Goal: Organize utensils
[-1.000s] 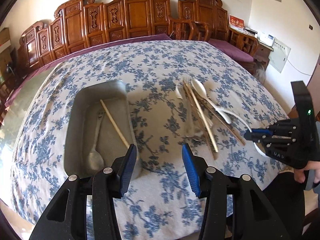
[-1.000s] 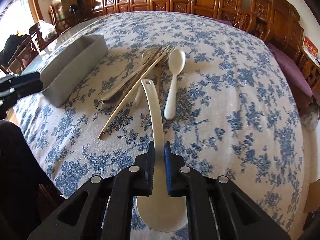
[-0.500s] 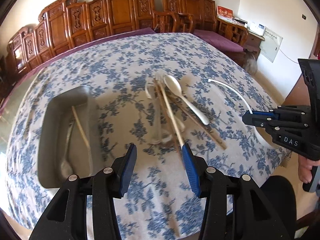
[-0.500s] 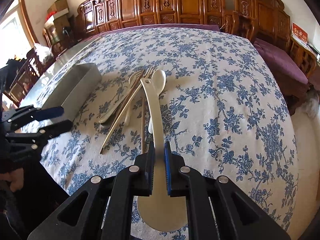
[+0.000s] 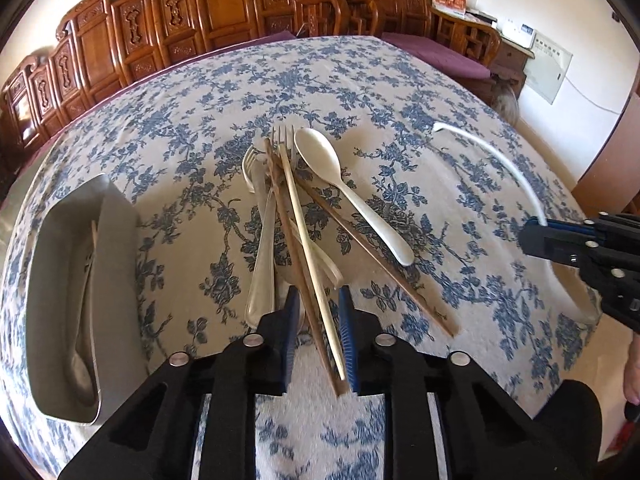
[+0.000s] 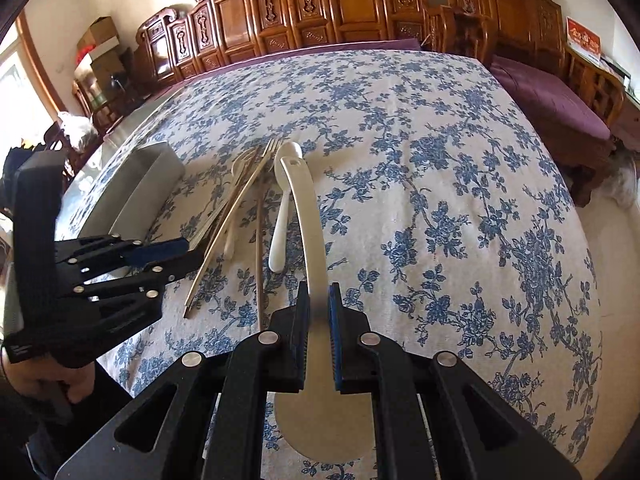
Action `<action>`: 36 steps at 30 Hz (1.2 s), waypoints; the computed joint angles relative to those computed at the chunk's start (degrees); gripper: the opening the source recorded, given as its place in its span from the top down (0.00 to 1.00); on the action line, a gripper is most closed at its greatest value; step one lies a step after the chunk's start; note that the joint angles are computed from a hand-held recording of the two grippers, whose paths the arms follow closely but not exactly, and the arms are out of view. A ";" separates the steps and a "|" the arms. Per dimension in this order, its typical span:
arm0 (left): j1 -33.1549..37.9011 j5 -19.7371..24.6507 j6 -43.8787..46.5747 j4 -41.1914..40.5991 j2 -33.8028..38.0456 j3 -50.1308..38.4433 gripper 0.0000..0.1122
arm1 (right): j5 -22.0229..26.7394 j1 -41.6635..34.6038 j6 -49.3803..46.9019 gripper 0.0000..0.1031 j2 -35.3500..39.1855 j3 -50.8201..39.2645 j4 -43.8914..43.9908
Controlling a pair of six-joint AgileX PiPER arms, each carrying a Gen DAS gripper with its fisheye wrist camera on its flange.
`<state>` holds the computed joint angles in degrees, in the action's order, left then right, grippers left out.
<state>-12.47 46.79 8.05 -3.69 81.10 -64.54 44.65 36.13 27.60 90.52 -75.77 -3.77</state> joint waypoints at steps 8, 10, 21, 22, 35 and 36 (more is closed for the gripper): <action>-1.09 -1.21 -2.48 1.88 3.58 -1.19 0.87 | -0.82 -1.01 -1.26 0.89 0.07 0.55 2.32; -1.47 -1.32 -2.71 1.96 3.92 -1.37 0.89 | -0.94 -0.98 -1.43 0.89 0.09 0.61 2.64; -3.75 0.08 -7.15 6.96 4.94 -2.99 0.94 | -1.80 -2.01 -2.74 0.89 -0.53 1.31 5.33; -3.61 0.15 -7.14 6.75 4.89 -3.02 0.95 | -1.80 -2.00 -2.65 0.89 -0.55 1.38 5.28; -1.49 1.08 -3.73 3.27 1.29 -3.35 0.96 | -0.66 -0.46 -0.79 0.89 -0.50 0.35 2.54; -1.30 1.26 -3.55 3.10 0.88 -3.40 0.96 | -0.57 -0.35 -0.63 0.89 -0.57 0.23 2.31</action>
